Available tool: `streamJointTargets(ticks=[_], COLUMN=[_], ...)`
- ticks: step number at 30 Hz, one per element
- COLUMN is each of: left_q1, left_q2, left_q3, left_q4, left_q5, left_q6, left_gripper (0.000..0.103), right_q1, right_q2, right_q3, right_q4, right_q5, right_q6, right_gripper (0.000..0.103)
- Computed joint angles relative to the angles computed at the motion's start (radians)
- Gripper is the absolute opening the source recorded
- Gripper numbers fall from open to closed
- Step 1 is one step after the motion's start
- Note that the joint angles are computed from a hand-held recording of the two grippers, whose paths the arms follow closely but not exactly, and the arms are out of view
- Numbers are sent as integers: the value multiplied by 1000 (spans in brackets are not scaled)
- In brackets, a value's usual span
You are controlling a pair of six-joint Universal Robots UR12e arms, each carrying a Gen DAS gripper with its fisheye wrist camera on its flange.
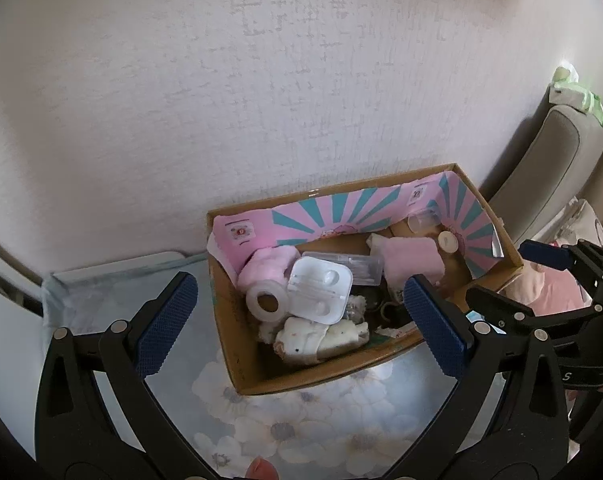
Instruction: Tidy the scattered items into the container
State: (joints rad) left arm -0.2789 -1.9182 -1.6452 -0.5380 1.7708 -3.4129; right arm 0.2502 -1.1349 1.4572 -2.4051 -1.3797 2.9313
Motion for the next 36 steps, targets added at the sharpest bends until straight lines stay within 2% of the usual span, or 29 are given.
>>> streamJointTargets(ticks=[10, 25, 31, 36], left_q1=[1, 30, 28, 34], left_q2=[52, 195, 243, 272], left_q3=[-42, -128, -181, -213], left_q4=[26, -34, -32, -34], left_q5=[18, 50, 127, 138], left_q6=[-9, -75, -141, -148], left_gripper=[103, 103, 103, 103], right_q1=[9, 66, 92, 110], right_q2=[-27, -97, -121, -137], right_q3=[20, 32, 56, 72], right_q4=[-28, 23, -10, -35], right_q5=[-8, -47, -65, -79], right_q6=[30, 54, 93, 109], right_gripper=[84, 84, 84, 84])
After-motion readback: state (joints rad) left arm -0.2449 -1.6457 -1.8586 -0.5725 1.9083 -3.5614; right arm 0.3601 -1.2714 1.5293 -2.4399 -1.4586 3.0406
